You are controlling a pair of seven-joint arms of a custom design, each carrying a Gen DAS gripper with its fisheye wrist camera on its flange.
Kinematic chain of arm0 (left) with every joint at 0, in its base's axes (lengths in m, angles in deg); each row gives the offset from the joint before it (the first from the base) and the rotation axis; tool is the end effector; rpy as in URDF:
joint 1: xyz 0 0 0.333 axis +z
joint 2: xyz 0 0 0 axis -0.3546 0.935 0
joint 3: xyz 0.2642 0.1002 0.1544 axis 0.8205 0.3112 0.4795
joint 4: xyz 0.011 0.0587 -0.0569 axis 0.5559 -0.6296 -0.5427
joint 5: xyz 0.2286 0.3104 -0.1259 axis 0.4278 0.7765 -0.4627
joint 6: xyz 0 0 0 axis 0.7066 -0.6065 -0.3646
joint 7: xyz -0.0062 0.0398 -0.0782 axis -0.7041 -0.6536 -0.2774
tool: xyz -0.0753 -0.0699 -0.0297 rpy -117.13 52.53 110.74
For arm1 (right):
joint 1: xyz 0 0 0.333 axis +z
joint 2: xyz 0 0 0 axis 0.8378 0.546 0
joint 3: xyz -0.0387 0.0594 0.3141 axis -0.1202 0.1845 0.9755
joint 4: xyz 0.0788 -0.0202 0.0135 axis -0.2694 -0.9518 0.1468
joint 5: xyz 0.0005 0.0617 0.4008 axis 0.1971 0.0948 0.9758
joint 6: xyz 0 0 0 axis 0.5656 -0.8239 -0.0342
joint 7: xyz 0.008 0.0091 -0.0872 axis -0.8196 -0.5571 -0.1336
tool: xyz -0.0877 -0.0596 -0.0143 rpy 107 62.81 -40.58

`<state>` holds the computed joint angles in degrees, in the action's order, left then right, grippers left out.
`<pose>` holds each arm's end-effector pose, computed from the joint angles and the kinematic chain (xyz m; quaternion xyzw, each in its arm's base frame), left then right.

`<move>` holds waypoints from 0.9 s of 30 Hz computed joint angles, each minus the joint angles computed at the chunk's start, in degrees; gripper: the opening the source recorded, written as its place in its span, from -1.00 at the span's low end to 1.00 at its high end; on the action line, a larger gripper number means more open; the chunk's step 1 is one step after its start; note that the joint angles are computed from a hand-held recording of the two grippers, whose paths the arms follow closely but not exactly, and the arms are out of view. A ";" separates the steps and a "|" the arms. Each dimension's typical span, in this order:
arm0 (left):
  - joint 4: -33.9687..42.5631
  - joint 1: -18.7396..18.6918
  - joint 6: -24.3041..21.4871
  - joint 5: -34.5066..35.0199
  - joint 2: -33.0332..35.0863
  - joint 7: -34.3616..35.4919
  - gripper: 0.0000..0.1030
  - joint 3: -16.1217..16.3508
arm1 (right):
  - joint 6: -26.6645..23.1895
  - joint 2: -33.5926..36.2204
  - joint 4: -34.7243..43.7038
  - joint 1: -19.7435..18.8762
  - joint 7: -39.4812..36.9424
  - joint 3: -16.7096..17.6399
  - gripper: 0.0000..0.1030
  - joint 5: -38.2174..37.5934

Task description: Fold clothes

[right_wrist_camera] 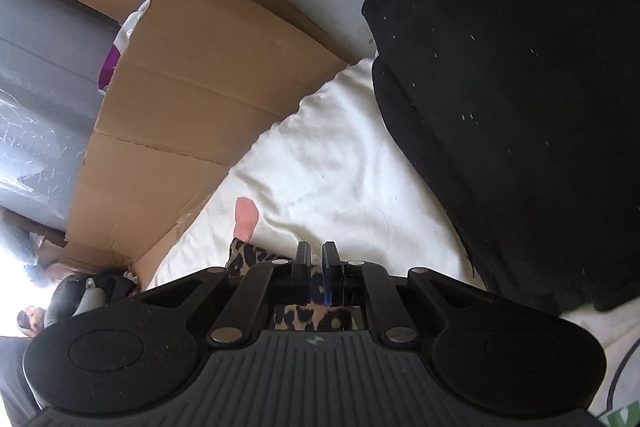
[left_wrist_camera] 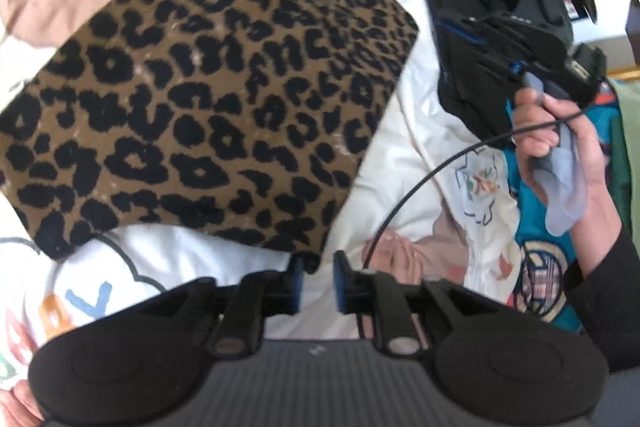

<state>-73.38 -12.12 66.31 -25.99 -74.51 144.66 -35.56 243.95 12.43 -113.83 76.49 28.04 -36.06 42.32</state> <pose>0.4348 0.0457 0.3684 0.6065 -0.7281 0.2414 0.2092 0.4947 0.1497 0.3664 -0.4445 0.7977 0.0291 0.4066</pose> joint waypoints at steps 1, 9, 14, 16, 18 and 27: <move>-0.24 -0.07 0.45 0.26 -0.52 0.15 -0.63 -0.19 | -0.35 -0.36 -0.37 0.02 -0.44 0.03 -0.87 0.70; 1.38 -1.66 -0.15 0.11 -1.05 1.74 0.07 -0.41 | -1.69 -3.52 -4.45 1.56 4.91 0.80 0.00 -5.64; 2.01 -1.50 -0.46 -0.22 -2.07 4.32 0.09 0.08 | -2.46 -5.21 -6.83 2.86 13.05 0.48 0.00 -15.84; 2.48 -1.65 1.05 -0.41 -2.09 4.74 0.10 -0.11 | -2.85 -6.02 -7.53 3.66 13.67 0.06 0.01 -15.57; 3.34 -1.71 2.60 -1.01 -1.67 4.85 0.11 -0.05 | -3.16 -6.93 -8.25 4.44 13.48 -0.27 0.01 -13.85; 7.17 -2.74 15.13 1.70 2.66 4.29 0.17 -1.91 | -3.76 -7.91 -10.01 6.75 14.44 -0.16 0.01 -9.71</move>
<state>-66.21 -14.86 81.44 -24.29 -71.85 148.95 -37.47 240.18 4.52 -123.84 83.24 42.48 -36.22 32.61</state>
